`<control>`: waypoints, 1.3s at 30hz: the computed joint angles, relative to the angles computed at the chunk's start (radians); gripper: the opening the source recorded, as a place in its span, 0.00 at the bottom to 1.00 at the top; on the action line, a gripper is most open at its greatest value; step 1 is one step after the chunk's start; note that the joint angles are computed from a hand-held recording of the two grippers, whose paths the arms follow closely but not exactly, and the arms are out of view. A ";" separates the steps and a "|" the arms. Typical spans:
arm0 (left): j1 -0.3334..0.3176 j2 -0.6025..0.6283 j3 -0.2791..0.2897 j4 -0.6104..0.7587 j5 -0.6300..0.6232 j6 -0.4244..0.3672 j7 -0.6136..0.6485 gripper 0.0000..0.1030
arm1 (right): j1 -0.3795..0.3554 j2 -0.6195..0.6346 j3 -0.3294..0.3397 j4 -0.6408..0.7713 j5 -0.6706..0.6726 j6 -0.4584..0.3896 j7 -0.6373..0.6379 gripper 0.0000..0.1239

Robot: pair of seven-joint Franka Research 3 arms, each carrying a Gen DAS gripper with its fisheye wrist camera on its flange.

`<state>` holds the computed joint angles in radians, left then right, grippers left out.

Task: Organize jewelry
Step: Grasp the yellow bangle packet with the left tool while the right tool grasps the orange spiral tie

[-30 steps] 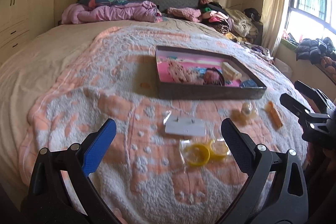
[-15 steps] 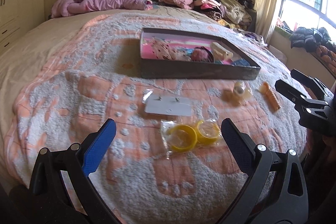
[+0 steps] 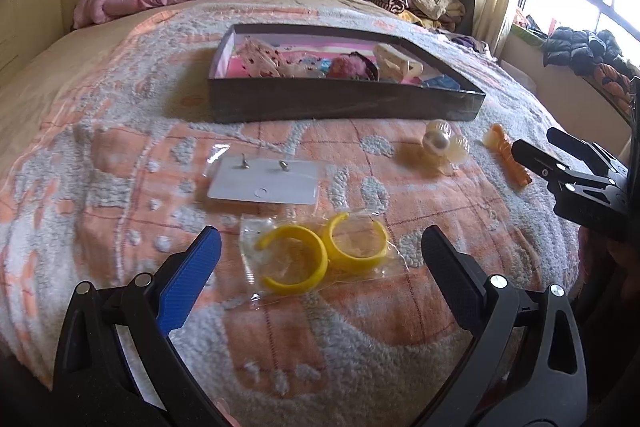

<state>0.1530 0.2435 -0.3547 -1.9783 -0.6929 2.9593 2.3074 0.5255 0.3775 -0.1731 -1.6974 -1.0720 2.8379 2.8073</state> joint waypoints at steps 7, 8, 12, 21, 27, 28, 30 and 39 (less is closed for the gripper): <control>-0.045 0.037 0.040 0.027 0.133 -0.001 -0.139 0.89 | -0.034 0.046 0.010 0.033 0.137 -0.019 -0.116 0.78; -0.053 0.043 0.048 0.030 0.164 0.002 -0.171 0.89 | -0.037 0.054 0.009 0.040 0.164 -0.023 -0.137 0.78; -0.040 0.056 0.031 0.032 0.230 0.009 -0.229 0.89 | -0.043 0.085 0.008 0.066 0.270 -0.033 -0.233 0.70; -0.004 0.046 -0.011 0.007 0.320 0.018 -0.288 0.73 | -0.017 0.108 -0.010 0.070 0.436 -0.028 -0.415 0.35; 0.024 0.029 -0.045 -0.009 0.276 0.014 -0.239 0.73 | 0.013 0.086 -0.036 0.043 0.452 -0.028 -0.433 0.18; 0.026 0.025 -0.048 -0.012 0.266 0.013 -0.230 0.73 | 0.007 0.080 -0.029 0.035 0.463 -0.024 -0.445 0.15; 0.028 0.017 -0.051 -0.017 0.243 0.011 -0.211 0.73 | 0.007 0.068 -0.027 0.021 0.473 -0.021 -0.456 0.14; 0.013 -0.021 -0.040 -0.032 0.110 0.004 -0.107 0.73 | 0.016 0.004 -0.017 -0.052 0.461 0.004 -0.448 0.14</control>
<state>0.1661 0.2226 -0.3942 -2.0107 -0.5831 2.9634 2.2006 0.5419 0.3819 -0.1900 -1.7489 -0.6106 2.8414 2.3590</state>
